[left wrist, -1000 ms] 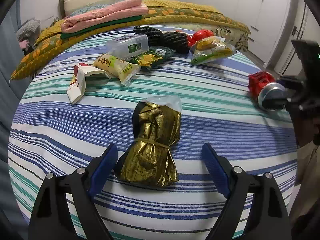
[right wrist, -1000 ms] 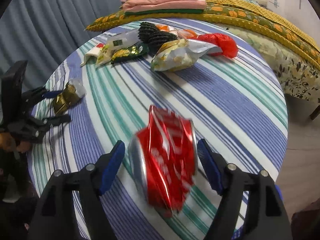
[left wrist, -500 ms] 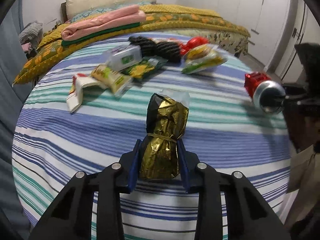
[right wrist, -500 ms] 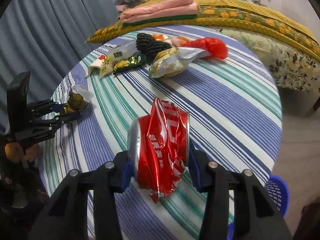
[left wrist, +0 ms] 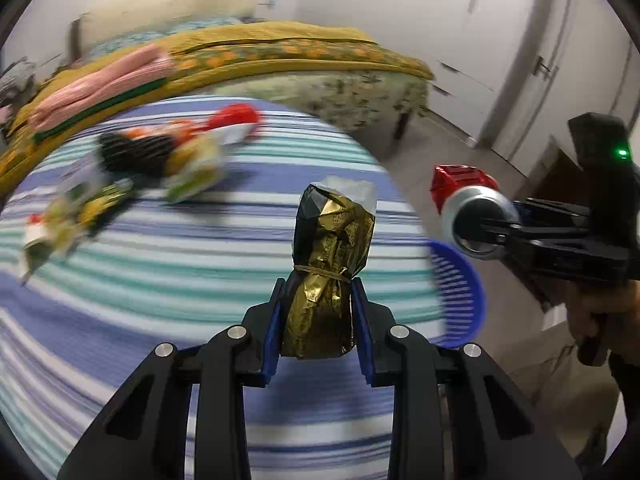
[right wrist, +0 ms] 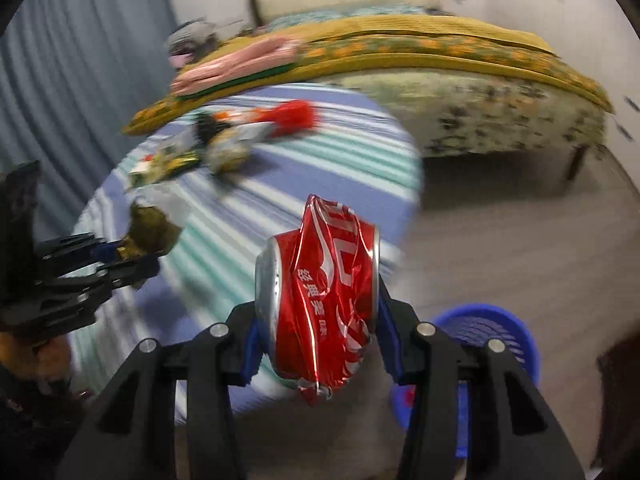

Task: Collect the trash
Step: 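Carry the gold wrapper and cola can to the wastebasket and open both tools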

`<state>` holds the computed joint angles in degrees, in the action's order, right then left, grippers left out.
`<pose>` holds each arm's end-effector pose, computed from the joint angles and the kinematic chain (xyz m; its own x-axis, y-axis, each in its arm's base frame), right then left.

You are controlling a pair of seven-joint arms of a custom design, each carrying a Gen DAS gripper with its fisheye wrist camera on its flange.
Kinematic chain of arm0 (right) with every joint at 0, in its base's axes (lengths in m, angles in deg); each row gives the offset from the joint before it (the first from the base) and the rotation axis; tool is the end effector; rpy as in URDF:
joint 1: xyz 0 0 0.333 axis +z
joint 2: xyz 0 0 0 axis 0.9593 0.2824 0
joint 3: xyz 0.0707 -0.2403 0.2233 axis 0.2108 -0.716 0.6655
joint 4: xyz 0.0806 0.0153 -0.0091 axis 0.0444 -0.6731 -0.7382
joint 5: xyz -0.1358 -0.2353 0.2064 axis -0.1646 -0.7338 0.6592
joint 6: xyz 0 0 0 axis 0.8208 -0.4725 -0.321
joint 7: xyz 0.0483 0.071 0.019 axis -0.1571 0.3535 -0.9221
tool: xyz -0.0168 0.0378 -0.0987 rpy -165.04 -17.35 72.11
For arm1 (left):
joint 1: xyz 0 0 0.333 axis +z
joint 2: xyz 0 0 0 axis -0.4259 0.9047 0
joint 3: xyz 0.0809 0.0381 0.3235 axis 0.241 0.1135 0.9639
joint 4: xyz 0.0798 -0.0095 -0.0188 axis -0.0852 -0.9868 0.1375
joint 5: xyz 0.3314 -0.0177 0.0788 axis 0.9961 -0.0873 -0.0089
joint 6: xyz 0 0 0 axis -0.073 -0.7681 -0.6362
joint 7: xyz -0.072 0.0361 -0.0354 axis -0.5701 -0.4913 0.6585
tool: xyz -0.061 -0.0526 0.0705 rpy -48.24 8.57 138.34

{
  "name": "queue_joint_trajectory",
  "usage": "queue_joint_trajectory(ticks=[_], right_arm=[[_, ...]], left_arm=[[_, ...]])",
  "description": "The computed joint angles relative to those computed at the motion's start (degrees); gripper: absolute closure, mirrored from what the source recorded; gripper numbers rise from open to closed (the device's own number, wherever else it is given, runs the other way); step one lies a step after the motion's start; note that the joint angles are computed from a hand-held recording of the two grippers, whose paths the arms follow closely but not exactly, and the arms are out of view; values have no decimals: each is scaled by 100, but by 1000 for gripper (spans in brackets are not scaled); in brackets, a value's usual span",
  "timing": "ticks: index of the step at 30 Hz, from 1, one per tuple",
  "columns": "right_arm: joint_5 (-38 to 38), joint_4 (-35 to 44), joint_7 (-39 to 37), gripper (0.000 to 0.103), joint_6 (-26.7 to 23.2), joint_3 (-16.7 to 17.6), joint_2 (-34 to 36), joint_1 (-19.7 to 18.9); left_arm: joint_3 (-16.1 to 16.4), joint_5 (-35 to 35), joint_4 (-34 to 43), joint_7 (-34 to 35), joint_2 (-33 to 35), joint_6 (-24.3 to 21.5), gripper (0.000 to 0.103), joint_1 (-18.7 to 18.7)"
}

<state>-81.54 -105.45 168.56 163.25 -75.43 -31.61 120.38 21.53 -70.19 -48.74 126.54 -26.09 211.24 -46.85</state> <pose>0.4076 0.5012 0.6066 0.1056 -0.9772 -0.1844 -0.8096 0.0232 -0.5866 0.4208 -0.2481 0.5780 -0.5470 -0.8221 0.1576 -0.6985 0.3445 -0.6272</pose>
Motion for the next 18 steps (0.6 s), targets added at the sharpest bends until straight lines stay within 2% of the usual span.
queue_joint_trajectory(ticks=[2, 6, 10, 18], right_arm=[[-96, -556, 235, 57, -70, -61, -383, -51], [-137, -1441, 503, 57, -159, 87, -948, -384], [-157, -2298, 806, 57, -183, 253, -1408, -758], [70, -3513, 1259, 57, 343, 559, -1976, -1407]], left_arm=[[-207, 48, 269, -170, 225, -49, 73, -134], [-531, 132, 696, -392, 590, -148, 72, -330], [-880, 581, 1195, -866, 1155, -215, 72, -487], [-1239, 1399, 1956, -1688, 2337, -318, 69, -657]])
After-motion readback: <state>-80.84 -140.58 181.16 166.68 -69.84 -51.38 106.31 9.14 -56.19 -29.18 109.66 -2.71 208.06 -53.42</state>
